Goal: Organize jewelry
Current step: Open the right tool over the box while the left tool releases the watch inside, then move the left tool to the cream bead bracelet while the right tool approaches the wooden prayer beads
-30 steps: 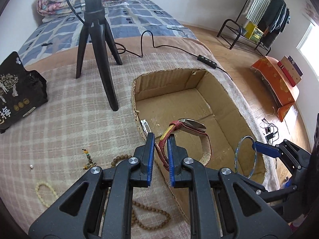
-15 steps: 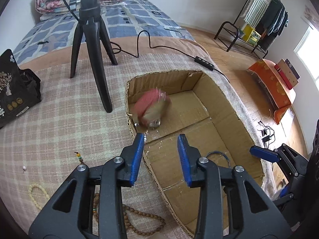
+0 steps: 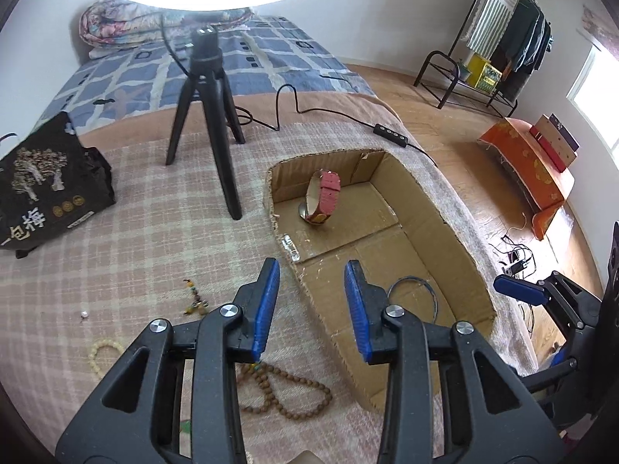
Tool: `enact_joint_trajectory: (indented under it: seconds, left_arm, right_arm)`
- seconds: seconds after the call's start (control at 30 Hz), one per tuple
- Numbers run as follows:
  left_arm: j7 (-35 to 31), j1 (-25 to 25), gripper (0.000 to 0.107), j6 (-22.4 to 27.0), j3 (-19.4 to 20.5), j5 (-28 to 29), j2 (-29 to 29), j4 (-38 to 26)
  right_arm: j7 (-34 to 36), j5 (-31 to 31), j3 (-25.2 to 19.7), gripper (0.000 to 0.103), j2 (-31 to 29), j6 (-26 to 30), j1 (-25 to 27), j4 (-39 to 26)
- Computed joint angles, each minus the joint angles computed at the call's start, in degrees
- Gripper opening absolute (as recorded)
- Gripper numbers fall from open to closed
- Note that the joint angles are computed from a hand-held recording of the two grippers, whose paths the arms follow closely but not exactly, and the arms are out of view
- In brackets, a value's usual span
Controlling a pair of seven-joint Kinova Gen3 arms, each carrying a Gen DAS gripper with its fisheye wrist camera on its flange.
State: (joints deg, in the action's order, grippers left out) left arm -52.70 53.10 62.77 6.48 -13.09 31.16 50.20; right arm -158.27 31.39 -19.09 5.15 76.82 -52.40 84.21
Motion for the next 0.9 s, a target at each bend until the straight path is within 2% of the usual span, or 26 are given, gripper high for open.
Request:
enact_joint_trajectory:
  seconds: [0.13, 0.3, 0.4, 0.7, 0.9]
  left_arm:
    - [1.31, 0.30, 0.035, -2.37, -0.27, -1.61, -5.34, 6.50]
    - [3.32, -1.19, 0.035, -5.86, 1.34, -4.10, -13.04, 15.96]
    - [5.29, -2.19, 0.035, -6.03, 2.68, -6.17, -17.43, 20.99]
    - [9.78, -7.79, 0.035, -6.60, 7.36, -8.40, -29.11, 35.72]
    - [10.46, -12.80, 0.035, -7.65, 10.03, -6.93, -34.17, 43.67]
  right_arm:
    - [-2.12, 1.48, -1.11, 0.084, 0.25, 2.63, -2.29, -2.16]
    - [-3.74, 3.41, -2.16, 0.084, 1.37, 5.71, -6.18, -5.50]
    - [-4.33, 4.10, -2.33, 0.083, 2.21, 6.54, -8.46, -7.22]
    - [-5.02, 4.67, -1.10, 0.080, 5.01, 6.42, -13.66, -11.39]
    - [-2.81, 3.42, 0.84, 0.079, 7.51, 4.46, -14.57, -13.81]
